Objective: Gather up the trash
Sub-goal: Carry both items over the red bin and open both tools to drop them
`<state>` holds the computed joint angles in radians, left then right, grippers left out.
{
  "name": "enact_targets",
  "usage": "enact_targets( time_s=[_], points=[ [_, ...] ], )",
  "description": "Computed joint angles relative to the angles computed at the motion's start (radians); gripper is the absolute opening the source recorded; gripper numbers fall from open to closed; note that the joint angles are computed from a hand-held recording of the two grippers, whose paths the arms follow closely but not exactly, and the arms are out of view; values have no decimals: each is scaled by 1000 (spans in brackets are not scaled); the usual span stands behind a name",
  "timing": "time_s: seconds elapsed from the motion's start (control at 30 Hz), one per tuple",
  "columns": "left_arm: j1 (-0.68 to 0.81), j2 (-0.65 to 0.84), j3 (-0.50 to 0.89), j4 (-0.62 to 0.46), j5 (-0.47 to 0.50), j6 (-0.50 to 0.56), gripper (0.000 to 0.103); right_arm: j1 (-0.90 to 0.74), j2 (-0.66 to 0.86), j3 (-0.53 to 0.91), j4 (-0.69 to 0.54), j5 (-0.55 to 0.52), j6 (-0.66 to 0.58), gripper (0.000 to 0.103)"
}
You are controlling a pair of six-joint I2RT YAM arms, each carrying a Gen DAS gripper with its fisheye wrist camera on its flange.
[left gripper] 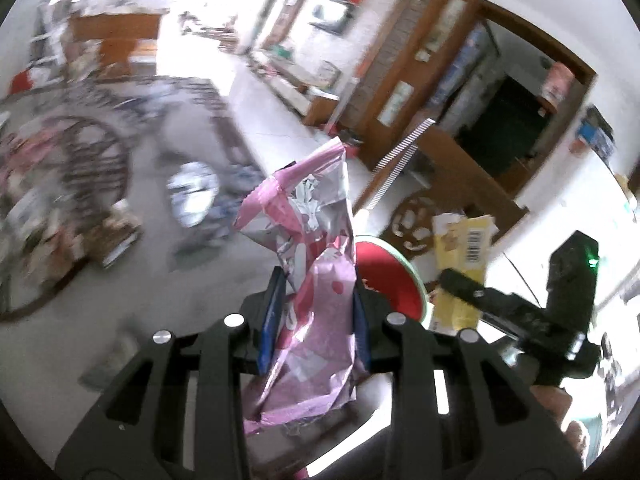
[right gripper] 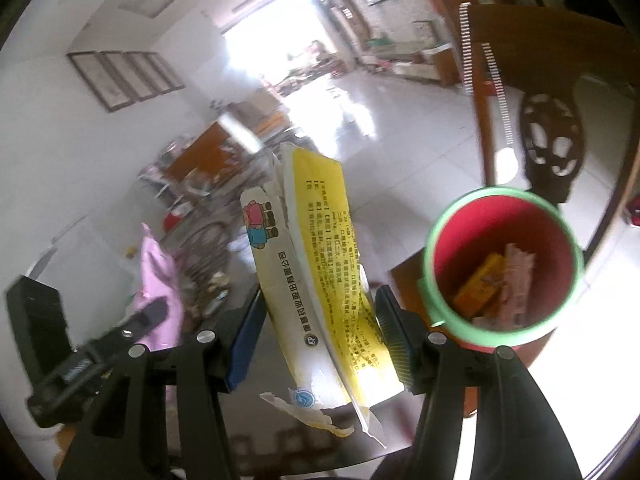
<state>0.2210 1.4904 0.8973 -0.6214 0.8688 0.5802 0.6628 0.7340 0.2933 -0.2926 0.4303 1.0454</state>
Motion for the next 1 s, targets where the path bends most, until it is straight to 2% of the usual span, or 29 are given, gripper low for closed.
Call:
enact_targets(
  time_s=[0.1, 0.17, 0.3, 0.43, 0.63, 0.7, 0.73, 0.8, 0.83, 1.0],
  points=[
    [-119, -14, -15, 77, -28, -50, 29, -96, -71, -45, -28, -38, -20, 55],
    [-214, 34, 12, 113, -43, -89, 29, -185, -116, -80, -35, -81, -41, 55],
    [-381, 172, 112, 120, -93, -141, 29, -358, -172, -146, -20, -171, -93, 55],
    [-501, 205, 108, 190, -136, -154, 29, -516, -210, -181, -13, -265, -144, 55],
    [-620, 301, 155, 228, -207, -194, 29, -723, -148, -199, 56, -360, -246, 55],
    [-646, 333, 174, 229, -207, -217, 35, -773, -82, -207, 120, -385, -266, 57],
    [-656, 349, 188, 228, -208, -229, 53, -791, -43, -210, 158, -391, -270, 59],
    [-665, 357, 193, 251, -216, -268, 76, -854, 95, -224, 294, -429, -290, 72],
    [-663, 358, 191, 265, -207, -288, 76, -862, 130, -226, 323, -430, -288, 76],
    [-625, 324, 153, 281, -191, -262, 76, -864, 225, -242, 403, -420, -269, 76]
  ],
)
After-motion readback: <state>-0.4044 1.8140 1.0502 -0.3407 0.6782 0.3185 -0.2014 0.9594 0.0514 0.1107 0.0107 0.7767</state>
